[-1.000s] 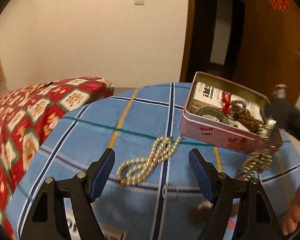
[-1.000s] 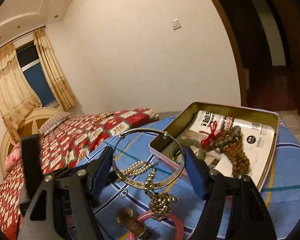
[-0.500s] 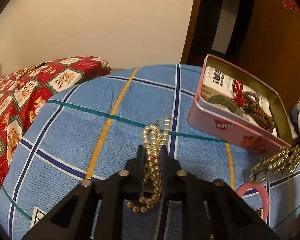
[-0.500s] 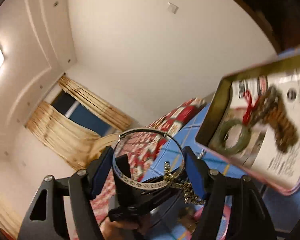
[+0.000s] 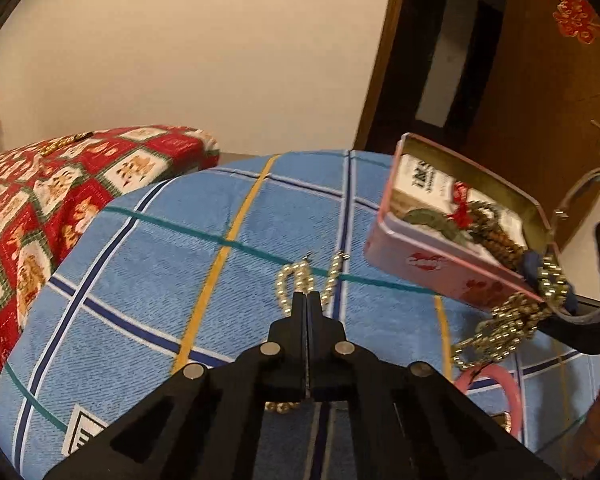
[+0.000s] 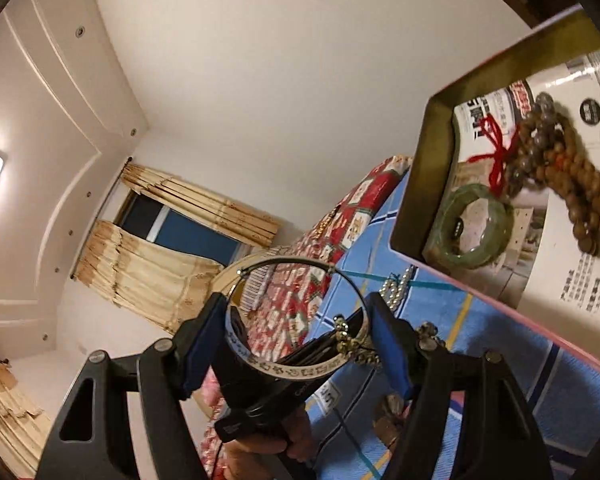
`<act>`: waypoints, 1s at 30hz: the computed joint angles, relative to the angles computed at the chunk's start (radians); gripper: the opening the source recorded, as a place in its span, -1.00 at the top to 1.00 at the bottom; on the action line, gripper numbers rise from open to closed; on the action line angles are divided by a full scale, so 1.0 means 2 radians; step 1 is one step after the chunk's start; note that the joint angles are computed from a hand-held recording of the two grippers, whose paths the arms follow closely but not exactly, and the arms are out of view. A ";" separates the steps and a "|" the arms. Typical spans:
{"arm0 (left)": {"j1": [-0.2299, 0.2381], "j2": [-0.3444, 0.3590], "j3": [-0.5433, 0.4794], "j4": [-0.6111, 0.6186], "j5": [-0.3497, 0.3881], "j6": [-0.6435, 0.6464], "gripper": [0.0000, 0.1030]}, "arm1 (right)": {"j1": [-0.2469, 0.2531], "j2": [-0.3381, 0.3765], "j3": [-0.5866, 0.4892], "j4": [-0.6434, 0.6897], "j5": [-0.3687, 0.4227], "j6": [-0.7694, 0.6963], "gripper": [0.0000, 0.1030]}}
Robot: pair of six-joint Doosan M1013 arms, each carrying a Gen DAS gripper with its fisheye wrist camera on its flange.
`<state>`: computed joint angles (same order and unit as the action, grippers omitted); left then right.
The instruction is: Organize jewelry
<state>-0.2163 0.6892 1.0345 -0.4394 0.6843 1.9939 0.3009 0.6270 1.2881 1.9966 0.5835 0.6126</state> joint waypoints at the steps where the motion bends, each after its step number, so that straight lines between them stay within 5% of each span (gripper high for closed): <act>1: 0.000 -0.004 0.007 -0.010 -0.010 0.016 1.00 | -0.002 0.000 0.002 0.007 0.008 -0.003 -0.42; 4: 0.000 -0.014 0.019 -0.059 -0.018 0.082 0.96 | -0.004 0.003 0.005 0.030 0.026 -0.013 -0.42; 6: 0.006 -0.013 0.018 -0.129 0.018 0.156 0.75 | -0.008 0.006 0.009 0.061 0.052 -0.026 -0.42; 8: 0.010 -0.015 0.020 -0.171 0.045 0.209 -0.15 | -0.007 0.003 0.013 0.079 0.056 -0.038 -0.42; 10: 0.014 -0.017 0.025 -0.217 0.076 0.267 -0.54 | -0.008 -0.001 0.016 0.080 0.048 -0.047 -0.42; 16: 0.009 -0.019 0.029 -0.259 0.106 0.343 -0.54 | -0.008 -0.001 0.014 0.075 0.058 -0.044 -0.42; 24: -0.004 -0.014 0.021 -0.181 0.083 0.278 -0.54 | -0.006 -0.006 0.012 0.063 0.045 -0.055 -0.42; 30: -0.017 0.003 -0.013 -0.148 0.104 0.210 -0.54 | -0.004 -0.027 0.032 0.096 -0.025 -0.113 -0.42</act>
